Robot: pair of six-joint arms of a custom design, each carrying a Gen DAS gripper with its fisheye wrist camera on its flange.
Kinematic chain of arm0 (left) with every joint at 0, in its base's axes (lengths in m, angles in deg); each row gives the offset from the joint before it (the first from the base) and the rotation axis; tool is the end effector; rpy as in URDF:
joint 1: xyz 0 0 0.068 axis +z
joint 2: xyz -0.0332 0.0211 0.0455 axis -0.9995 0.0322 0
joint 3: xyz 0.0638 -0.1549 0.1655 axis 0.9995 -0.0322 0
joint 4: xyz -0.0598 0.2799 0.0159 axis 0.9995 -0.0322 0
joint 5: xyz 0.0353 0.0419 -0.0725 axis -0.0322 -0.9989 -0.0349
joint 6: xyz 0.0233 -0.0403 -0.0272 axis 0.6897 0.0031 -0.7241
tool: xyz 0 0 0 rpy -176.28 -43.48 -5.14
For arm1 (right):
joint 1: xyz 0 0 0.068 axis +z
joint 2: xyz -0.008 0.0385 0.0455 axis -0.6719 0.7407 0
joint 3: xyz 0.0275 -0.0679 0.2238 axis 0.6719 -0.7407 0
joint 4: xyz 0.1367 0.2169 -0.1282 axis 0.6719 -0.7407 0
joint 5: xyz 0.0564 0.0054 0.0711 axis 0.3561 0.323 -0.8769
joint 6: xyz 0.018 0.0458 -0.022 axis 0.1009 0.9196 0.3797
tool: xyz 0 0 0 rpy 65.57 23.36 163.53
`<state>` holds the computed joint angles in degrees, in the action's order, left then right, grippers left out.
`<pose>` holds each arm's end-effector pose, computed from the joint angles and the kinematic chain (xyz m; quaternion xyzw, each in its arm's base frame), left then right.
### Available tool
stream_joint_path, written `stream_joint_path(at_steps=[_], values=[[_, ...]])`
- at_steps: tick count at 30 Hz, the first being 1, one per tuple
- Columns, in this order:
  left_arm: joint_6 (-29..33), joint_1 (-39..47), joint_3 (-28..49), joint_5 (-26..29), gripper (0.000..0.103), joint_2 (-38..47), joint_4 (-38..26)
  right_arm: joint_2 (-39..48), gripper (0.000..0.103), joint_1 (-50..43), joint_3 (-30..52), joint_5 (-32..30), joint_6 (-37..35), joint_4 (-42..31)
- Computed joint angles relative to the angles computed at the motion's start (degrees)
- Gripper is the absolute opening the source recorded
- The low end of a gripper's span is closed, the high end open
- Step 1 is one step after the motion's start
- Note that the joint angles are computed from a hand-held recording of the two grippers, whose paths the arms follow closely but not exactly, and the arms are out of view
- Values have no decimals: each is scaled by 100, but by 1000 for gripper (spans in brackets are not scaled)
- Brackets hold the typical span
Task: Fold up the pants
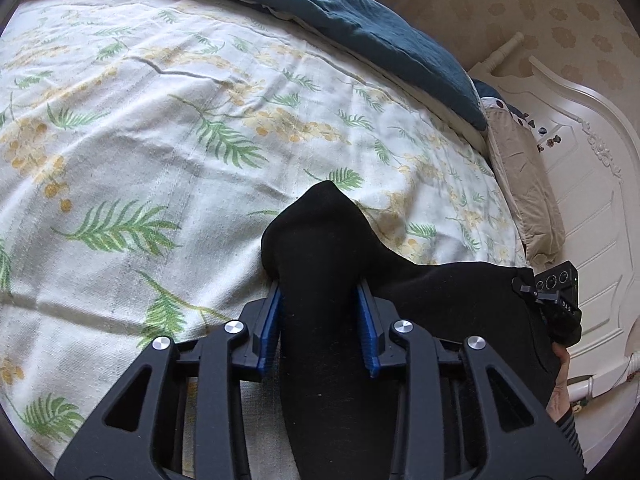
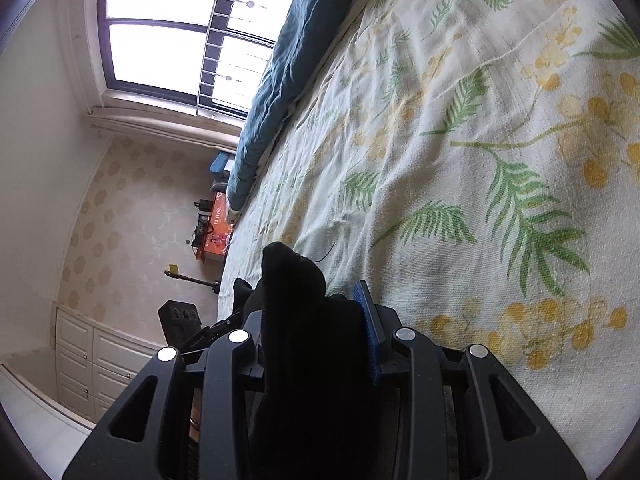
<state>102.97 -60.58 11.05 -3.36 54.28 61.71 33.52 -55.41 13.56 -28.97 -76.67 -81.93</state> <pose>0.2889 0.1249 0.0607 -0.0487 0.9248 -0.2570 0.2761 0.3350 -0.0449 0.0250 0.0621 0.8274 0.5365 0.1537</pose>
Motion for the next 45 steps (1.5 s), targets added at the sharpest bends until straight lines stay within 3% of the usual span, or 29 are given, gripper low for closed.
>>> stream_joint_path(at_steps=[4, 7, 9, 11, 15, 21, 25, 27, 32, 34, 37, 41, 42, 43, 44, 45], values=[[54, 29, 20, 60, 36, 47, -18, -16, 35, -59, -18, -18, -85, -86], [121, 90, -99, 127, 46, -71, -1, -175, 44, -143, -144, -75, -258, -245], [266, 243, -179, 320, 63, -181, -194, -452, 53, -226, -273, -12, -480, -572], [544, 522, -246, 682, 74, -274, -569, -769, 66, -347, -407, 49, -832, -1002], [1543, 1300, -337, 1352, 81, -300, -1780, -1455, 73, -990, -813, -13, -2176, -2382], [3566, 2460, -818, 1436, 82, -396, -3352, -1627, 78, -2410, -1254, 111, -4555, -4566], [4453, 2980, -1103, 1374, 82, -382, -3993, -1519, 78, -2920, -1522, 225, -5295, -5019], [4548, 3012, -1181, 1375, 85, -405, -4047, -1608, 78, -2775, -1651, 205, -5190, -4903], [4424, 2918, -1325, 1488, 87, -395, -4058, -2059, 81, -1967, -1964, -87, -3923, -3992], [4121, 2790, -1439, 1509, 88, -542, -3843, -2435, 82, -1630, -2241, -106, -2984, -3198], [3747, 2636, -1606, 1536, 89, -756, -3568, -2654, 83, -1493, -2469, -156, -2434, -2748], [3706, 2487, -1536, 1692, 90, -577, -3733, -2983, 82, -1420, -2661, 0, -2494, -2727], [3734, 2453, -1506, 1681, 85, -519, -3764, -3189, 80, -1343, -2784, 70, -2377, -2619], [3589, 2373, -1589, 1637, 78, -627, -3636, -3294, 65, -1279, -2836, 165, -2351, -2578], [3276, 2257, -1730, 1491, 58, -808, -3334, -3231, 51, -1253, -2810, 192, -2472, -2641], [3113, 2213, -1810, 1370, 43, -855, -3140, -3063, 48, -1312, -2749, 118, -2668, -2769]])
